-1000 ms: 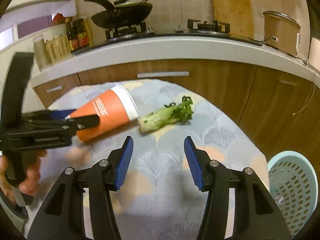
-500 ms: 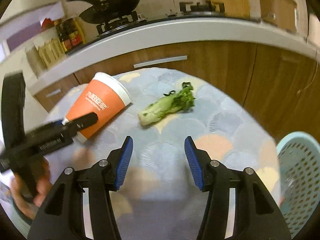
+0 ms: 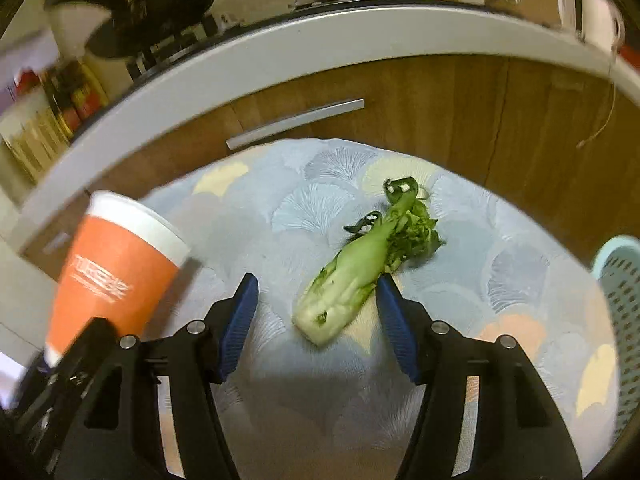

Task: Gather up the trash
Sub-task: 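Grasp the orange paper cup with the left gripper while the right gripper grasps the bok choy stem, then carry the paper cup and bok choy stem to the blue basket and release both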

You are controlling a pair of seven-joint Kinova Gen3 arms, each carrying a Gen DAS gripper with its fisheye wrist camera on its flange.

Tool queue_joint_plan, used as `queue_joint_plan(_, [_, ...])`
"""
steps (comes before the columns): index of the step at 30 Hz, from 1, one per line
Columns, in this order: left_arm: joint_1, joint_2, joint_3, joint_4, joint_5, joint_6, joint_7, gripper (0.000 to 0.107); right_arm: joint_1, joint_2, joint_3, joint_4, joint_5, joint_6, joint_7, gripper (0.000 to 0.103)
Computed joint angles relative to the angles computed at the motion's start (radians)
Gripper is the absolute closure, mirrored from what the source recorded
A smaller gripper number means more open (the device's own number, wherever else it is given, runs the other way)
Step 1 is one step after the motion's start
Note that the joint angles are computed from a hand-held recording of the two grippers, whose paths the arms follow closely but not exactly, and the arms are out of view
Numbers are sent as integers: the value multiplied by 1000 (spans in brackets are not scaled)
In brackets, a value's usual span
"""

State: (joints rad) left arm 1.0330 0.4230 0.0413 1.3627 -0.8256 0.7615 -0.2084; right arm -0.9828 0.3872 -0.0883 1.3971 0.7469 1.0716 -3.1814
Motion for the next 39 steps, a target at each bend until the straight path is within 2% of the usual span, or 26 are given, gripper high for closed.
queue_joint_plan(2, [3, -1, 1, -1, -1, 3, 0, 49, -4, 8, 3, -14, -2, 28, 4, 52])
queue_joint_plan(4, [-1, -5, 3, 7, 1, -7, 2, 49, -12, 2, 11, -6, -2, 38, -8, 68])
queue_joint_plan(7, [-2, -3, 11, 2, -2, 7, 2, 49, 12, -35, -10, 49, -5, -17, -9, 77])
queue_joint_plan(9, [27, 24, 0, -45, 2, 72, -35, 49, 25, -69, -23, 95, -14, -58, -23, 78])
queue_joint_plan(11, [25, 34, 19, -66, 6, 93, -59, 49, 33, -104, -38, 143, -12, -90, -38, 82])
queue_joint_plan(14, [43, 28, 19, -69, 17, 97, -65, 49, 21, -157, -66, 209, 32, -88, -75, 82])
queue_joint_plan(18, [107, 53, 16, -125, -6, 199, -72, 49, 26, -219, -114, 290, 76, -87, -129, 82])
queue_joint_plan(21, [133, 51, 21, -131, -13, 207, -58, 49, 53, -265, -151, 350, 90, -117, -168, 82])
queue_joint_plan(27, [147, 39, 38, -124, 3, 146, -21, 49, 63, -357, -247, 439, 152, -39, -259, 82])
queue_joint_plan(29, [138, 34, 48, -117, 26, 97, -15, 49, 69, -387, -278, 463, 167, -7, -278, 82])
queue_joint_plan(31, [128, 33, 54, -115, 57, 55, -20, 49, 91, -430, -297, 503, 165, -28, -283, 82])
queue_joint_plan(33, [146, 53, 50, -146, 65, 67, -34, 49, 118, -458, -316, 525, 151, -34, -281, 82])
queue_joint_plan(39, [198, 124, 39, -269, 98, 76, -110, 49, 175, -549, -403, 593, 126, 33, -289, 82])
